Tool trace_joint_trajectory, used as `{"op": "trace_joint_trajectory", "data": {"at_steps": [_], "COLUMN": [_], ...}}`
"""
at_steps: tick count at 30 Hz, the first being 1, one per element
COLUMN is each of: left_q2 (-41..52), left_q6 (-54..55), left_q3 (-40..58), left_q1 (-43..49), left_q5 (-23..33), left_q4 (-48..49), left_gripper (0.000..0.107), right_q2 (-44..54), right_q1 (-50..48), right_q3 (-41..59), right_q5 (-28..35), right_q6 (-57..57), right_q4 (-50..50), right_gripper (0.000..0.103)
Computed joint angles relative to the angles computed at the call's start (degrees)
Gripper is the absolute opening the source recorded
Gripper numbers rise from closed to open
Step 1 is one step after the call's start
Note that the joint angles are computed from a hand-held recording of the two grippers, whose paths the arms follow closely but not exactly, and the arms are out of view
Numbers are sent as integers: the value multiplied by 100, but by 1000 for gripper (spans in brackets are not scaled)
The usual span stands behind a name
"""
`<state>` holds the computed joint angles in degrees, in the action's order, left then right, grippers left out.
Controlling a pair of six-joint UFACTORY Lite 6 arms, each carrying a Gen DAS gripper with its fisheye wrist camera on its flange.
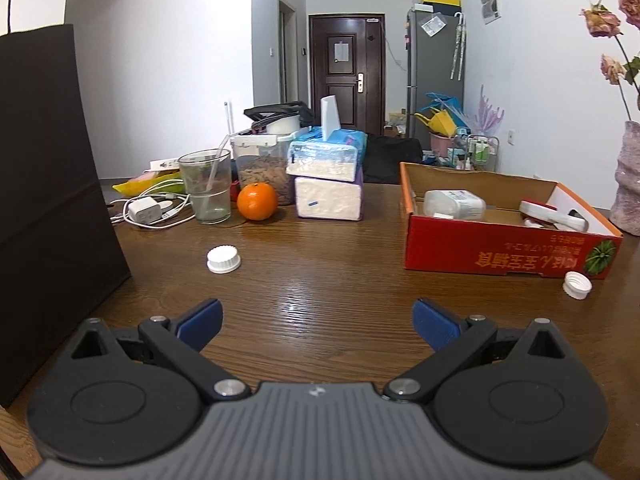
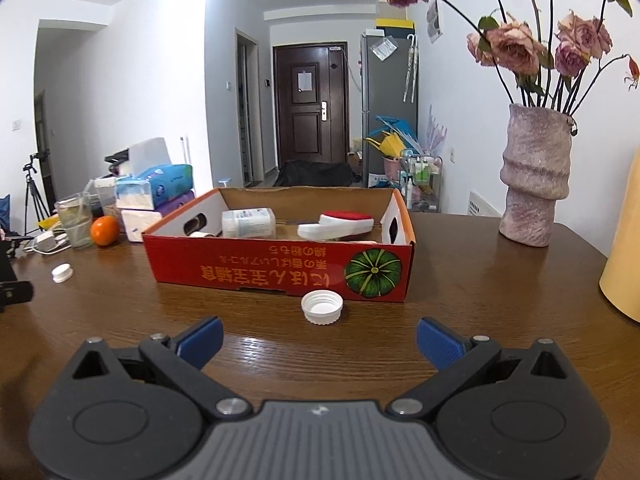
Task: Organize rigid objects
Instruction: 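Move the right tool to the white bottle cap and close on it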
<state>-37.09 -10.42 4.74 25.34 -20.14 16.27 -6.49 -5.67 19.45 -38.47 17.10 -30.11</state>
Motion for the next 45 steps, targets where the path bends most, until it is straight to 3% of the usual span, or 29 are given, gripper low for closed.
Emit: {"op": "trace_joint_trajectory", "data": {"at_steps": [8,18,23,38,45], "left_q2": [770,1524,2010,3135,3897], "left_q6": [-253,-228,-342,-267,37], "left_q3": [290,702,1053,2286,3066], "left_q1": [531,986,1246,1288,1102], "left_q5": [-471,-802,-856,-726,-620], "left_q4": [390,589,863,795,245], "left_gripper": [103,103,103,103,103], "right_q2": [1628,3265,3595,4130,4070], "right_q1": [450,955,1134,1300,1243], "right_q3": [1256,2954,3354,4059,3964], "right_q5": [41,722,864,1123,990], "right_q6": [-580,-719,-912,-1069,-916], "right_q4": [1003,1718,2025,2478,2407], "right_gripper": [103,84,78,41,39]}}
